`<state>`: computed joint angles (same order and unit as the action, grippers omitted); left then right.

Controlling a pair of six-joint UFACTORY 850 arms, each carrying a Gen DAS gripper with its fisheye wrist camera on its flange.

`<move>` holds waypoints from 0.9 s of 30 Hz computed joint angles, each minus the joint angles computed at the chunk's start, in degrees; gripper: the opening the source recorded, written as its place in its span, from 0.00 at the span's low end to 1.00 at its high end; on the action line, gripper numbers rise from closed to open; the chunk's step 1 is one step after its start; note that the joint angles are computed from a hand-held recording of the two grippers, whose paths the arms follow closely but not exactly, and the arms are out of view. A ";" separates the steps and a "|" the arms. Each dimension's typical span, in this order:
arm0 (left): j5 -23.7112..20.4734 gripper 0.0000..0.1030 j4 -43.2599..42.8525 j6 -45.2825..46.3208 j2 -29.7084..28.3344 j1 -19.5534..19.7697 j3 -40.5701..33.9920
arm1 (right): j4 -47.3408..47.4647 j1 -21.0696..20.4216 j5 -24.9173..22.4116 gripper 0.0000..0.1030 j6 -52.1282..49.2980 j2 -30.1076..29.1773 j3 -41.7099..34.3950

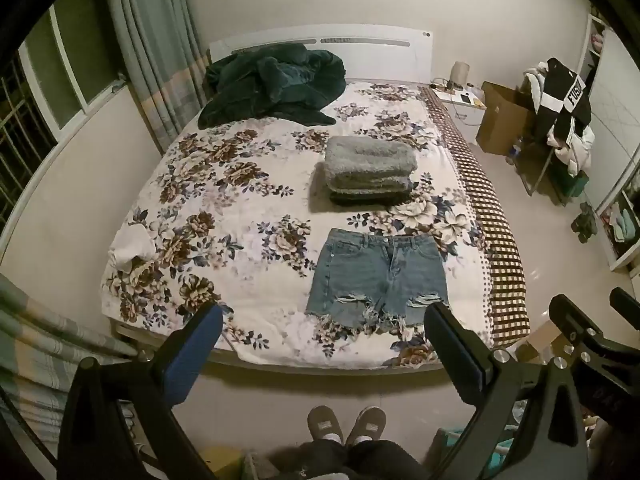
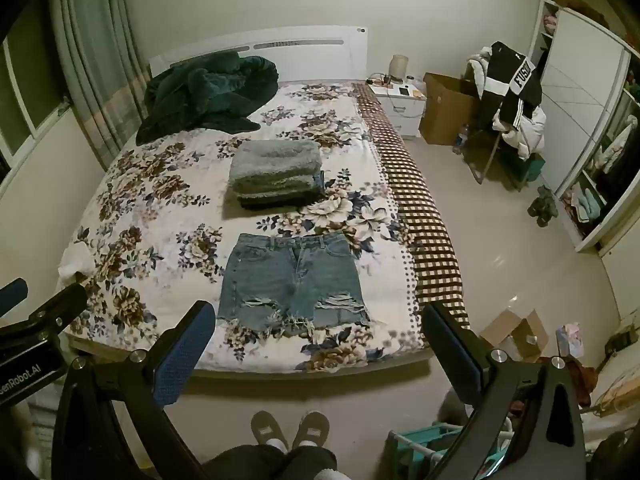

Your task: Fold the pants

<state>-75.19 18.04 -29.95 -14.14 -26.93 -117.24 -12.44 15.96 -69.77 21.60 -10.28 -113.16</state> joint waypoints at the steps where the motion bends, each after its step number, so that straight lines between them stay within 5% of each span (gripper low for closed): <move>1: 0.19 1.00 0.28 -0.12 0.08 -0.06 0.14 | -0.22 0.10 -0.03 1.00 0.16 0.03 -0.03; 16: -2.10 1.00 0.68 0.97 -1.94 0.03 -5.10 | -0.45 0.35 -0.26 1.00 0.30 0.83 0.37; 27: -2.42 1.00 1.07 0.70 -2.01 -0.40 -5.79 | -0.04 1.42 -4.78 1.00 0.04 -2.43 -7.67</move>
<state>-77.61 19.11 -29.25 -16.15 -27.33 -123.03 -12.48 17.37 -74.55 21.65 -12.72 -120.83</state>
